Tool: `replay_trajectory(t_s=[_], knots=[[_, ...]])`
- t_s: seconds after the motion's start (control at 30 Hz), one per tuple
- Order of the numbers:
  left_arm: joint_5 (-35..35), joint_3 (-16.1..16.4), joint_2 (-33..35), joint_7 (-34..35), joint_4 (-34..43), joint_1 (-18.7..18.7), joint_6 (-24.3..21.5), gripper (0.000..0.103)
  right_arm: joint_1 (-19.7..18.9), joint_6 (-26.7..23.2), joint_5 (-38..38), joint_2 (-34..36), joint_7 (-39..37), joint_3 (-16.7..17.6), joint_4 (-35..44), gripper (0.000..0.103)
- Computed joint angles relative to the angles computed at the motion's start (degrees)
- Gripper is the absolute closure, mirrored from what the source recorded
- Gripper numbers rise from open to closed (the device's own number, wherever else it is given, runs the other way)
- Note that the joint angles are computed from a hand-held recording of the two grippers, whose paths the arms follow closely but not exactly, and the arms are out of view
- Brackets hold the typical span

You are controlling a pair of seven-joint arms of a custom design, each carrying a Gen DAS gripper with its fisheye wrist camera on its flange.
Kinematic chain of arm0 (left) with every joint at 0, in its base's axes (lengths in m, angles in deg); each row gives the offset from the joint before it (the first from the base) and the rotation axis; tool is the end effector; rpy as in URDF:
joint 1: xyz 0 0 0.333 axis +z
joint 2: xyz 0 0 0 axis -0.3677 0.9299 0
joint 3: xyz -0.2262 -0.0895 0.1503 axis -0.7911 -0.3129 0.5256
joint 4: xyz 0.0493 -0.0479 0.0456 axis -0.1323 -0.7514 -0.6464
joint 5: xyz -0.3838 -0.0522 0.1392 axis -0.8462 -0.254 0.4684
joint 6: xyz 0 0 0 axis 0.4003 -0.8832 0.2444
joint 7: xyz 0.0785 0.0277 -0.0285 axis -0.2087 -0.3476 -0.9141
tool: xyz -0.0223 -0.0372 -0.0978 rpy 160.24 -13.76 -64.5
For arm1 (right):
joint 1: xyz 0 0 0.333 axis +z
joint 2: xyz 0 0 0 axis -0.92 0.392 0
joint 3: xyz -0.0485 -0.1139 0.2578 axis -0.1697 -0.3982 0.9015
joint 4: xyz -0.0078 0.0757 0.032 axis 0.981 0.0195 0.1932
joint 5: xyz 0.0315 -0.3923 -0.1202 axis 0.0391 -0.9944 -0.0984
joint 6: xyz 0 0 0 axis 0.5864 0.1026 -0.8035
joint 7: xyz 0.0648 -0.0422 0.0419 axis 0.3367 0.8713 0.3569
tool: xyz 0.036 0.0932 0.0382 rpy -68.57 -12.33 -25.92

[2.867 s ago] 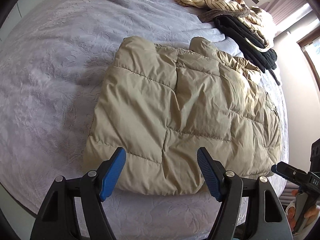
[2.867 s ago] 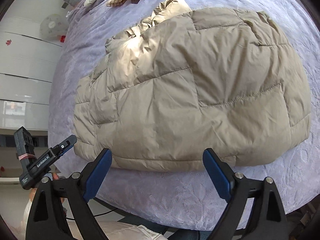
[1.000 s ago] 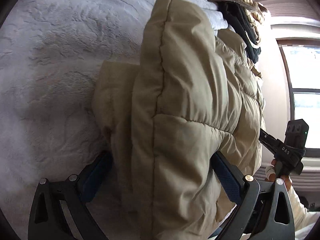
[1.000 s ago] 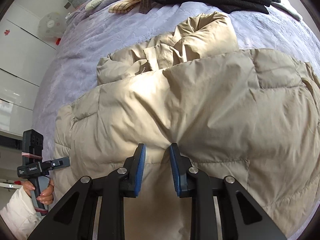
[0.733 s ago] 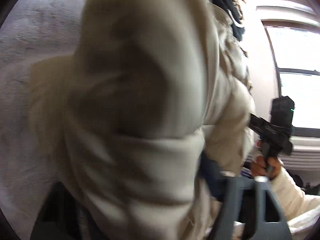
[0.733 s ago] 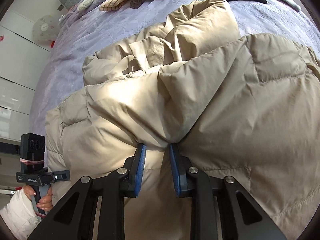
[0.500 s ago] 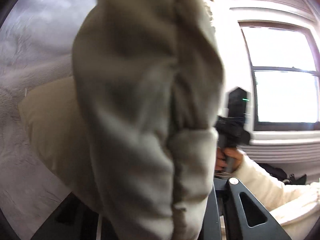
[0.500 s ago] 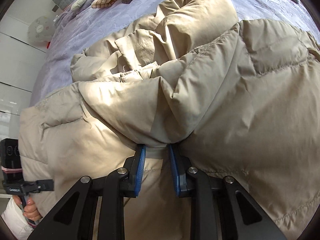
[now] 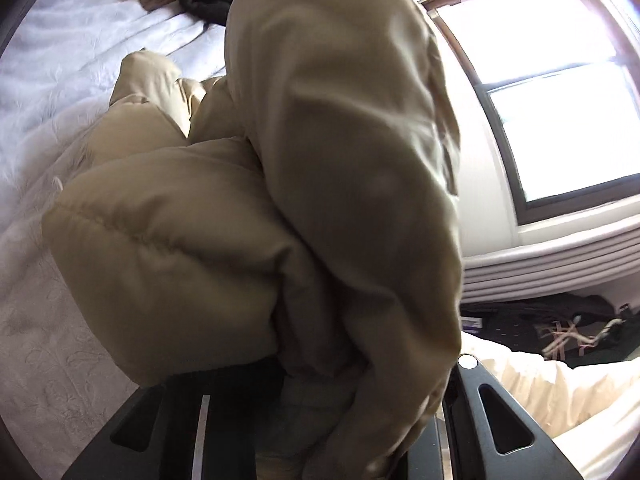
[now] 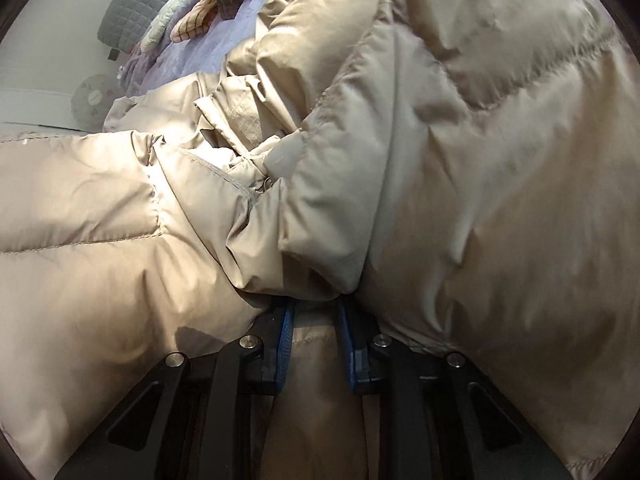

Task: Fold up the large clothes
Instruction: 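Lift the folded coat with both tools and bundle it together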

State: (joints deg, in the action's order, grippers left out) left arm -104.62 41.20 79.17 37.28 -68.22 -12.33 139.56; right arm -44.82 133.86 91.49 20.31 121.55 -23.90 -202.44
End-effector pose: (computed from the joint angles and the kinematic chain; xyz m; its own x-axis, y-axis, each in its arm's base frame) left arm 0.6029 -0.0611 0.6056 -0.5815 -0.3824 0.7180 -0.6966 0.6901 -0.1966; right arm 0.5229 0.2170 0.4268 -0.5491 -0.5519 -0.6276 -0.6695 0.7400 -0.0649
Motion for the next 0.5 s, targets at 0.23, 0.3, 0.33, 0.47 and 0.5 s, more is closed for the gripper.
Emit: replay_trajectory(t_s=[0.23,0.3,0.33,0.47,0.5], knots=[[1.6,1.7,-4.9,-0.8,-6.1,-0.6,3.3,0.077,-0.7,-0.5,4.2,-3.7,-4.0,-0.3,-0.8,0.080],[2.1,2.2,-4.8,-1.4,-5.7,-0.3,3.4,0.077,-1.6,2.2,-2.8,-6.0,0.4,0.2,-2.7,0.082],[2.2,2.3,-4.9,-1.8,-5.8,-0.1,3.4,0.077,-2.1,2.7,-5.7,-6.3,2.4,0.2,-3.0,0.092],[2.4,2.4,-6.4,-2.7,-7.5,0.0,4.3,0.077,1.6,2.6,6.3,-0.1,-6.3,-5.5,1.4,0.099],[2.5,2.4,-7.1,-2.6,-8.3,-0.2,4.7,0.077,1.3,1.7,9.7,2.5,-9.1,-5.7,3.7,0.099]])
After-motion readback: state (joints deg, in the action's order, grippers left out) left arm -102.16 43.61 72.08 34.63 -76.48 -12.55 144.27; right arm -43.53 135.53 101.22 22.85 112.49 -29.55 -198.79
